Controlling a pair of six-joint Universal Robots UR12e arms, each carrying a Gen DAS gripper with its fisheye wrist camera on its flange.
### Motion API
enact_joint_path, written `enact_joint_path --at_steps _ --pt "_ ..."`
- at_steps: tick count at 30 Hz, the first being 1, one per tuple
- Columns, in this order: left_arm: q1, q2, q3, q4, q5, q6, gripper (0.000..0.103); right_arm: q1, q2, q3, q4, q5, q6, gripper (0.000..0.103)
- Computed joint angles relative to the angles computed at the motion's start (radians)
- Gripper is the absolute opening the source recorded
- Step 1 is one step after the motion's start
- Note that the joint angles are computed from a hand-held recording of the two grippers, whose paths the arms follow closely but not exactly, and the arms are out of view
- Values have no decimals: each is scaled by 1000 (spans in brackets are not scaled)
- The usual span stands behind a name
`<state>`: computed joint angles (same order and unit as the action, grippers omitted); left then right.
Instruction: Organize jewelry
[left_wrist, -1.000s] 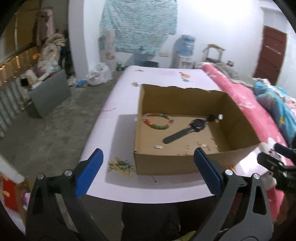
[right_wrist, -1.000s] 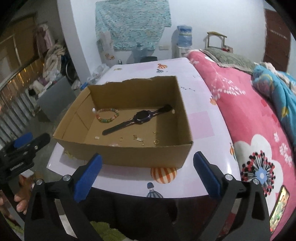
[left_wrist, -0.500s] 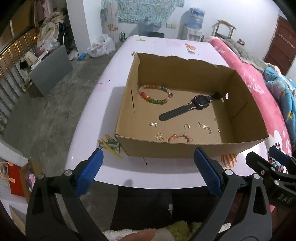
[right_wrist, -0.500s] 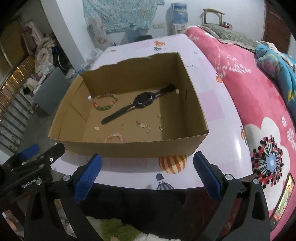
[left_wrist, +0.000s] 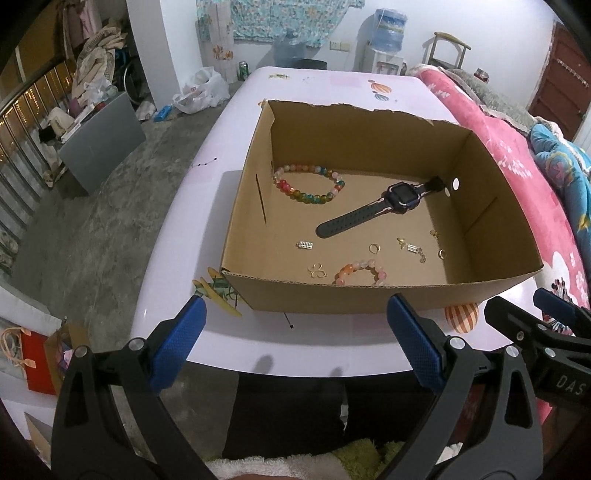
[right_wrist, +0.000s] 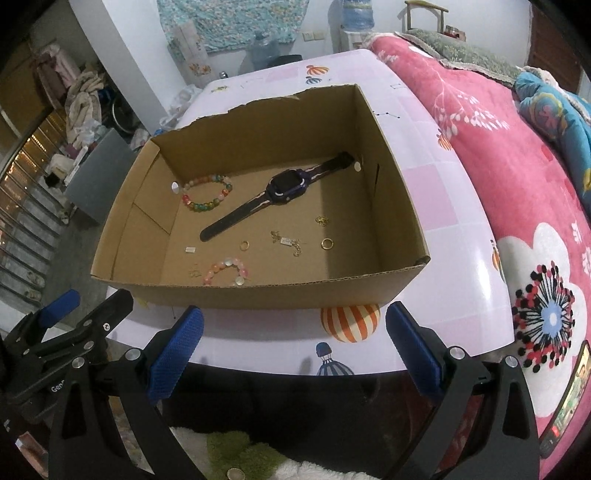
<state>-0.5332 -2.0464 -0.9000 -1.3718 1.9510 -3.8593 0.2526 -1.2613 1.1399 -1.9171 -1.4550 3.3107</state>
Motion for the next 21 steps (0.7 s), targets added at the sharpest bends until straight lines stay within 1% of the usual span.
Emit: enact_joint_path --at_steps 5,21 --pt "-1 -3 4 -11 -2 6 95 0 2 -2 -3 -8 1 96" --pt "1 2 -5 -11 -12 8 95 0 -1 0 -11 -18 8 96"
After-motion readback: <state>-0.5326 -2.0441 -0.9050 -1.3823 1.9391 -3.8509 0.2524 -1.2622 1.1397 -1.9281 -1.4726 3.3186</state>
